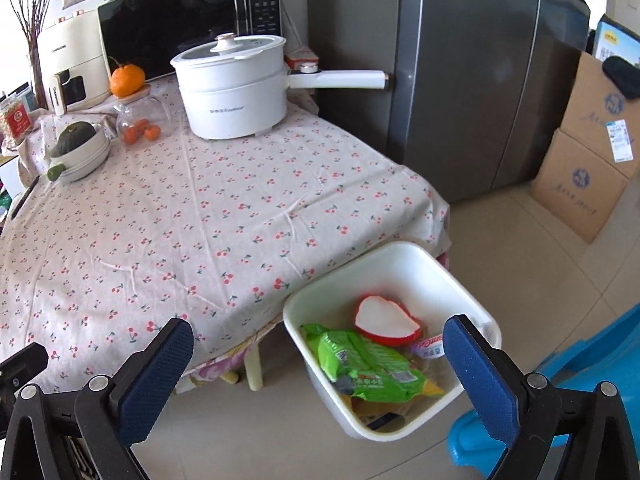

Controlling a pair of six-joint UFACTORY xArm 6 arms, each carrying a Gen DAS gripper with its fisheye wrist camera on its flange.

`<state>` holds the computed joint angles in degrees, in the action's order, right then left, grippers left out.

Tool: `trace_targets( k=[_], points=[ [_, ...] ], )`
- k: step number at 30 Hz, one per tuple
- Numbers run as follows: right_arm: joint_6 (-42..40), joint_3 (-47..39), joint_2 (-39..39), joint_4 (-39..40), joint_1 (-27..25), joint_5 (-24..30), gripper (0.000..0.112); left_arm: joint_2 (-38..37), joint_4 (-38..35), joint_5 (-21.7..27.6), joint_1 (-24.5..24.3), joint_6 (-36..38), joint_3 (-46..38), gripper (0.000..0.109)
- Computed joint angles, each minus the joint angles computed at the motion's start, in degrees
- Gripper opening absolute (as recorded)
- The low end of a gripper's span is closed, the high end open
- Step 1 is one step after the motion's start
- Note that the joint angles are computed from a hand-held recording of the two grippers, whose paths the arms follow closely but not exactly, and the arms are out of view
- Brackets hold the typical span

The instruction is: Collect trash

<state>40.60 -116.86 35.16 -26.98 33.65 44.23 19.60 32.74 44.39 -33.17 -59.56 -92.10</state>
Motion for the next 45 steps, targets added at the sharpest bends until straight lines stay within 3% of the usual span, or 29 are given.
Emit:
trace_targets(
  k=[8, 45],
  points=[
    [2.83, -0.41, 0.8, -2.29, 1.75, -0.03, 0.102, -2.91, 5.19, 0.39, -0.84, -5.78, 3.9, 0.097],
    [3.4, 3.35, -1.31, -4.53, 1.49, -0.58, 0.102, -1.06, 8.2, 1.54, -1.79, -6.66, 1.74, 0.098]
  ],
)
